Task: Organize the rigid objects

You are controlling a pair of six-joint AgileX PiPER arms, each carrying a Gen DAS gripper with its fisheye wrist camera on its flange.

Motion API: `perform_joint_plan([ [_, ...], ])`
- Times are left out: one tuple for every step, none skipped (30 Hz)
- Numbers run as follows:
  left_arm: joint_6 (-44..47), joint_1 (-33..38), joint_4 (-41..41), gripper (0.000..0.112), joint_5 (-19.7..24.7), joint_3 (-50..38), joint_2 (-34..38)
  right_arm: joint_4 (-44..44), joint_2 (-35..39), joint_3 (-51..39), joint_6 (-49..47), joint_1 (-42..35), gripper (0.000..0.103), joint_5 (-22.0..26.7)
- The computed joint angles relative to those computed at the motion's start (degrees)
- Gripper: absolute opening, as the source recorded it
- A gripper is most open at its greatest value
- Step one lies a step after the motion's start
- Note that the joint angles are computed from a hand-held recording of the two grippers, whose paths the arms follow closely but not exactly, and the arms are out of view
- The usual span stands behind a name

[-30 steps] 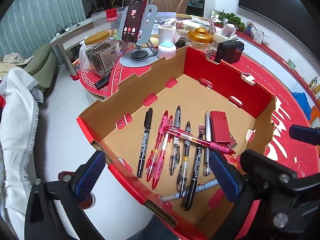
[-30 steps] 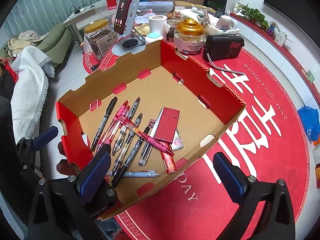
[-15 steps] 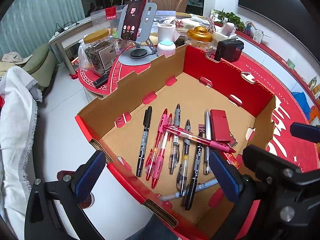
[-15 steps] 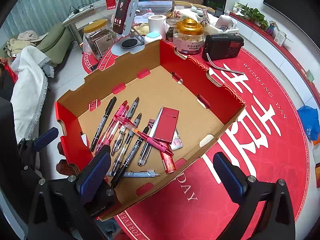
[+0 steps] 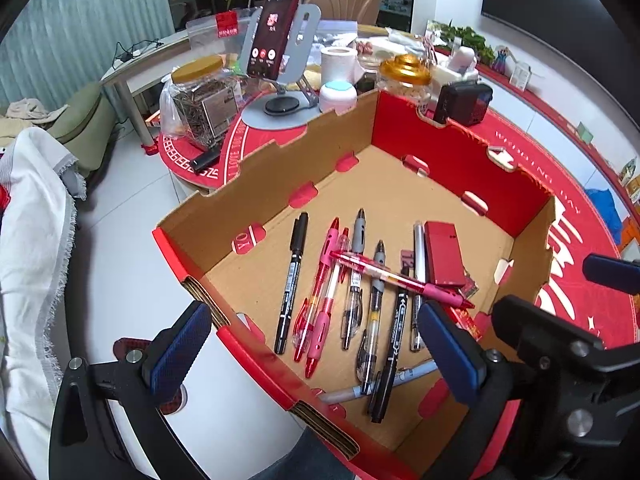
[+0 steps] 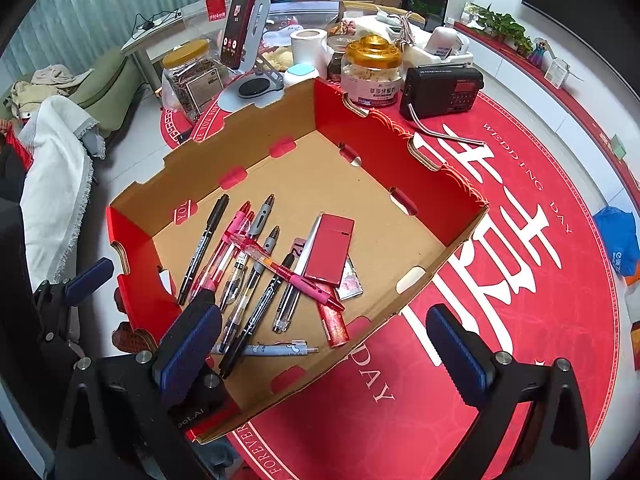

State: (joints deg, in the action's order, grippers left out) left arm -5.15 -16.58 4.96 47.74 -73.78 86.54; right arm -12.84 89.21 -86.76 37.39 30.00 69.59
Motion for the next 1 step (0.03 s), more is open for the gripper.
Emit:
perform_joint_plan([
  [0.0,0.0,0.2,0.103,-0.2,0.1,-0.1,0.1,0.0,0.0,-0.1,-0.1,0.103,-0.1],
])
